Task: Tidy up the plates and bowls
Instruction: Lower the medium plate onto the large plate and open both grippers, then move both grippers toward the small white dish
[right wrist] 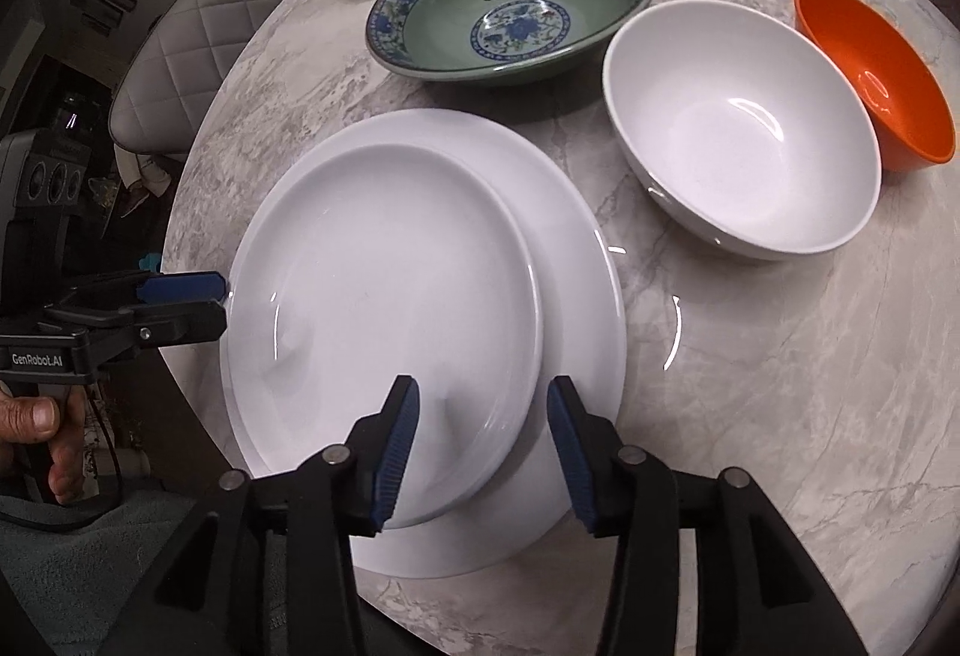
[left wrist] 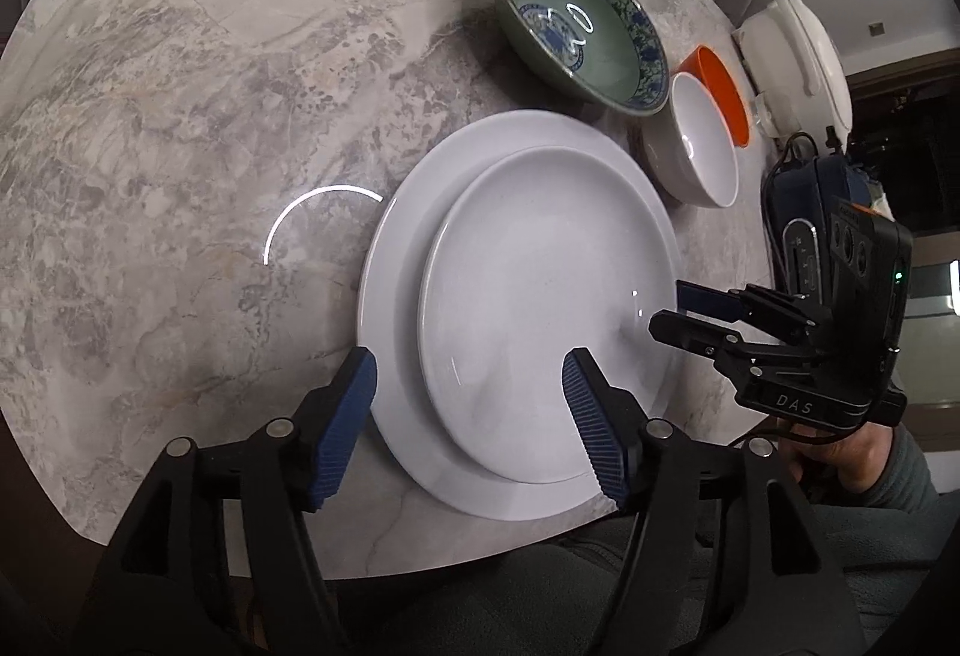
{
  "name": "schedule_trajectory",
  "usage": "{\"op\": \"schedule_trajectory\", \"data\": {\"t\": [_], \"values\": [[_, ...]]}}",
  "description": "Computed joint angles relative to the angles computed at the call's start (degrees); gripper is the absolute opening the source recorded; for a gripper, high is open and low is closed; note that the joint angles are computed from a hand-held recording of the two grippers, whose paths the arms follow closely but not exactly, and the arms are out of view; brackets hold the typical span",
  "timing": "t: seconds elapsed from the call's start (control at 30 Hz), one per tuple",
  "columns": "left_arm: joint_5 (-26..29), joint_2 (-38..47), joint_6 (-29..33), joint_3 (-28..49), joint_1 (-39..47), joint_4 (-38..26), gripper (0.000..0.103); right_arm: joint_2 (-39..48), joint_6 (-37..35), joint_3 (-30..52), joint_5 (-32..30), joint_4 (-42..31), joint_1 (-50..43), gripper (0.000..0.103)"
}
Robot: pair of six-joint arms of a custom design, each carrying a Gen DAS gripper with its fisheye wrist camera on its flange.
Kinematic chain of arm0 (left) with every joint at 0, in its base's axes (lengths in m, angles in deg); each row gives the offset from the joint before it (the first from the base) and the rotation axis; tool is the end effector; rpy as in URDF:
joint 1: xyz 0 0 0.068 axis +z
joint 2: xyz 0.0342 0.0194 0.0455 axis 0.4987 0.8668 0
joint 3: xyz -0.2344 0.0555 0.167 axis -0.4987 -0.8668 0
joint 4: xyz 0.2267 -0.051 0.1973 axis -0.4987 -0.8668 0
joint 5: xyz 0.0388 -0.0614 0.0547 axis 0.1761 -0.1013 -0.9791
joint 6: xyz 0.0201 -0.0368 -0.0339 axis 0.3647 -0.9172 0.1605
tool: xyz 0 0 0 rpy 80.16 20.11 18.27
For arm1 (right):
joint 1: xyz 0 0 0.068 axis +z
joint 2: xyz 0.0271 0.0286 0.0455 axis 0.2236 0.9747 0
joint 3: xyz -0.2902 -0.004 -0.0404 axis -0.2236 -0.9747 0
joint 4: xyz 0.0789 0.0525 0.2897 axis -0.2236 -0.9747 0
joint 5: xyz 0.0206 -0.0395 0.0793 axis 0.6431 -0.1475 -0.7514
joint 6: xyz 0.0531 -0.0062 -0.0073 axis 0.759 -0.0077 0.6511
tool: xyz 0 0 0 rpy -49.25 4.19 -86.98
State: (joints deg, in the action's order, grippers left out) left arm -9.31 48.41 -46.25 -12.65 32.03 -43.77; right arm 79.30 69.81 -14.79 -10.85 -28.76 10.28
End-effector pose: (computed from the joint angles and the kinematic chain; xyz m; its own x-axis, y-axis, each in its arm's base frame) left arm 0.2665 -0.0071 0.1931 -0.9748 0.2080 -0.0802 0.2209 0.8530 -0.4729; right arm 0.2283 0.0019 0.1911 -0.9808 -0.0621 -0.1847 -0.1202 0.9389 0.3224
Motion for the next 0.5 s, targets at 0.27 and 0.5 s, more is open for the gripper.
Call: {"op": "schedule_trajectory", "data": {"t": [0.27, 0.5], "values": [[14.9, 11.0, -3.4, 17.4, 11.3, 1.0, 0.102, -0.1, -5.5, 10.4, -12.4, -7.0, -12.8, 0.066], [12.4, 32.2, -9.7, 47.9, 10.0, 3.7, 0.102, 22.2, -2.4, 40.6, -22.0, -7.4, -12.5, 0.081]]}}
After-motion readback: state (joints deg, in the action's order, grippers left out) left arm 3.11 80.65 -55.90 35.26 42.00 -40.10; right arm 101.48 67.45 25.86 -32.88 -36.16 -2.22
